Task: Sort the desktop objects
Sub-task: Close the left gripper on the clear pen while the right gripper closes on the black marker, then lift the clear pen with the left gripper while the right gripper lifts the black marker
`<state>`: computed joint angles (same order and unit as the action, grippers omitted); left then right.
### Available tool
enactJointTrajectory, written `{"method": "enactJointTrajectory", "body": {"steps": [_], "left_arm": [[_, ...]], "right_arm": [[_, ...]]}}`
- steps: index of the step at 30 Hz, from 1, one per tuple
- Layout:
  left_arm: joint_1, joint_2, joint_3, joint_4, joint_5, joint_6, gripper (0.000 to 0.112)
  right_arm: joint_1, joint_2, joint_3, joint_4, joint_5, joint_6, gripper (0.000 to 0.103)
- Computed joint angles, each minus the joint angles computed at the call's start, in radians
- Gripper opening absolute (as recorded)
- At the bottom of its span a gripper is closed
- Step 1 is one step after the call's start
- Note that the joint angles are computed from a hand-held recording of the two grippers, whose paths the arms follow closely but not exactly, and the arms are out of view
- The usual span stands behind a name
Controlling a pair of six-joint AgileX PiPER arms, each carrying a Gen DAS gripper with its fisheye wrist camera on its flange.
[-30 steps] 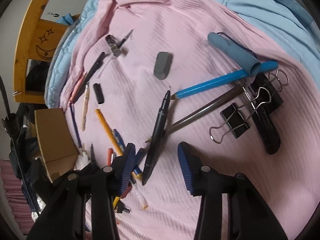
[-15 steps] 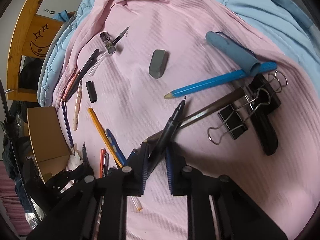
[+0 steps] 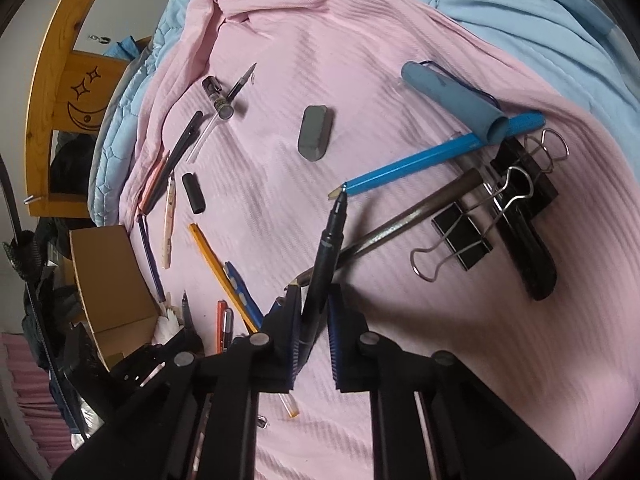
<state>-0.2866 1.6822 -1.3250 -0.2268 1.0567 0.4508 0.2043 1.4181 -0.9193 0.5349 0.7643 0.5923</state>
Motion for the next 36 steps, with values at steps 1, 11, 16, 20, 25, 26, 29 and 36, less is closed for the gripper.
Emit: {"method": "enactJointTrajectory", "body": {"steps": [1, 11, 16, 20, 25, 26, 29, 36], "left_arm": [[0.005, -0.002, -0.001, -0.006, 0.001, 0.003, 0.011], [0.064, 0.017, 0.003, -0.028, -0.005, 0.074, 0.010], [-0.050, 0.038, 0.002, 0.011, -0.071, -0.017, 0.009], [-0.051, 0.036, -0.005, -0.001, -0.074, -0.019, 0.009], [-0.058, 0.040, -0.015, -0.014, -0.085, -0.031, 0.009], [-0.060, 0.038, -0.015, -0.020, -0.086, -0.029, 0.009], [-0.060, 0.026, -0.015, -0.038, -0.085, -0.018, 0.009], [-0.116, -0.002, -0.011, -0.022, -0.129, -0.054, 0.009]], "right_arm": [[-0.004, -0.003, 0.004, 0.017, -0.003, -0.013, 0.012], [0.009, -0.007, -0.012, 0.024, -0.005, -0.020, 0.010], [-0.014, -0.033, 0.009, 0.060, -0.019, -0.038, 0.010], [-0.036, -0.053, 0.025, 0.088, -0.031, -0.055, 0.010], [-0.074, -0.082, 0.056, 0.149, -0.044, -0.096, 0.010], [-0.083, -0.088, 0.062, 0.166, -0.046, -0.109, 0.010], [-0.102, -0.108, 0.070, 0.192, -0.048, -0.127, 0.010], [-0.102, -0.137, 0.050, 0.142, -0.037, -0.085, 0.010]]}}
